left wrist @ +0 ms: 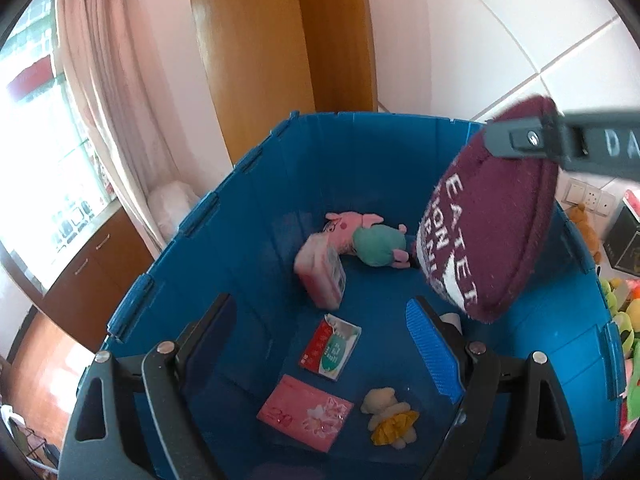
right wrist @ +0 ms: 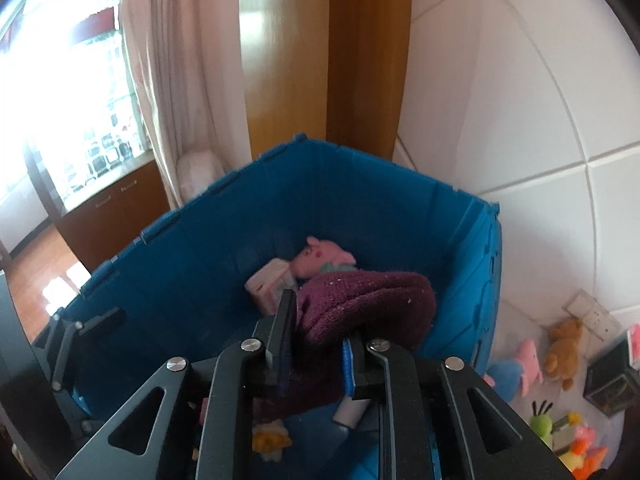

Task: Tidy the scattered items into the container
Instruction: 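Open the left gripper to drop the tissue pack while the right drops the beanie, then withdraw both grippers from the crate toward the pile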

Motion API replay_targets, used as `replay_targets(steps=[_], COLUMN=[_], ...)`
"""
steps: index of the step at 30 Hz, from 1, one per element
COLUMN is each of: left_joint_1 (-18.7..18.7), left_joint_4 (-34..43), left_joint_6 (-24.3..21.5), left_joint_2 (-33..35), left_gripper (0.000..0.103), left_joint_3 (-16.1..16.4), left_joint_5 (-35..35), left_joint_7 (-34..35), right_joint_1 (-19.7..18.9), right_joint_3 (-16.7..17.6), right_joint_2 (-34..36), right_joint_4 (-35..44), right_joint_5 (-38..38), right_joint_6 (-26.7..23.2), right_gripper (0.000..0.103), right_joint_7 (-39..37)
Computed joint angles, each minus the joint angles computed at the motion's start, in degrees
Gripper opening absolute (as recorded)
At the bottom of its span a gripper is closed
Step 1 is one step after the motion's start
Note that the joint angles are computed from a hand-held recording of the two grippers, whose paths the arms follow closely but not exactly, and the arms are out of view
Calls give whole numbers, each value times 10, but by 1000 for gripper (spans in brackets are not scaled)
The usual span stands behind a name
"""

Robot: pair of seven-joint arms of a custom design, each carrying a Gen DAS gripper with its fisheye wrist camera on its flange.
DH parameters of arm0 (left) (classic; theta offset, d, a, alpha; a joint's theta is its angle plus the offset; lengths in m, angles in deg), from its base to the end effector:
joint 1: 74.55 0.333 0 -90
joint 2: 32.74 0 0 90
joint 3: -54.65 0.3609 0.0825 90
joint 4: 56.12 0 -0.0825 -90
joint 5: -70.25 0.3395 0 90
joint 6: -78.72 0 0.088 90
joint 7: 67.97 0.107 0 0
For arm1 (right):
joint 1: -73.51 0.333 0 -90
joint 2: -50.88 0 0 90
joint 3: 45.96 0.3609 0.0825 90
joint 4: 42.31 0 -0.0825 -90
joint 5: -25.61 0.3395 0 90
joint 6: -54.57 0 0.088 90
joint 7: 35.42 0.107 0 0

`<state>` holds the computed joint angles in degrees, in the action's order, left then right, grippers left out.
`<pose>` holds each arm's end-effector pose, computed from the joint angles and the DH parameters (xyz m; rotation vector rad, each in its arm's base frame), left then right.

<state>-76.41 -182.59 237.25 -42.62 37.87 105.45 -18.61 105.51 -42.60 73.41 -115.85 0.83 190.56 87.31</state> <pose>0.4581 -0.1919 0.5917 -1.6042 1.8175 -0.6885 0.5770 0.3910 0.6565 -1.9347 1.5227 -0.6484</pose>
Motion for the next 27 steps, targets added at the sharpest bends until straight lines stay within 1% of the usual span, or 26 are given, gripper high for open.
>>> replay_targets(steps=[1, 2, 3, 4, 6, 7, 14, 19, 23, 27], left_joint_1=[-2, -3, -4, -4, -4, -2, -5, -6, -4, 2], left_joint_4=[1, 3, 2, 2, 1, 0, -3, -10, -20, -34], left_joint_6=[-3, -6, -6, -5, -6, -6, -9, -5, -1, 10], left_joint_2=[1, 2, 3, 3, 2, 2, -4, -11, -22, -39], left_gripper=[87, 87, 87, 87, 87, 87, 87, 87, 87, 87], left_joint_3=[2, 4, 6, 8, 8, 6, 1, -3, -6, -14], left_joint_5=[-9, -15, -23, -29, -32, -30, -34, -37, -45, -52], left_joint_7=[3, 5, 7, 10, 9, 5, 2, 1, 4, 3], right_joint_1=[0, 0, 0, -1, 0, 3, 8, 5, 2, -2], right_joint_3=[1, 1, 1, 2, 2, 0, 5, 8, 10, 13], right_joint_2=[1, -1, -2, -6, -11, -14, -32, -45, -60, -87], right_joint_4=[1, -1, -3, -10, -18, -21, -40, -62, -82, -116], right_joint_5=[4, 5, 6, 5, 0, -8, -30, -35, -41, -55], right_joint_6=[-11, -18, -22, -21, -24, -28, -44, -45, -42, -25], right_gripper=[23, 29, 40, 47, 77, 81, 82, 82, 82, 83], right_joint_7=[-2, -1, -2, -3, -7, -5, -4, 7, 21, 41])
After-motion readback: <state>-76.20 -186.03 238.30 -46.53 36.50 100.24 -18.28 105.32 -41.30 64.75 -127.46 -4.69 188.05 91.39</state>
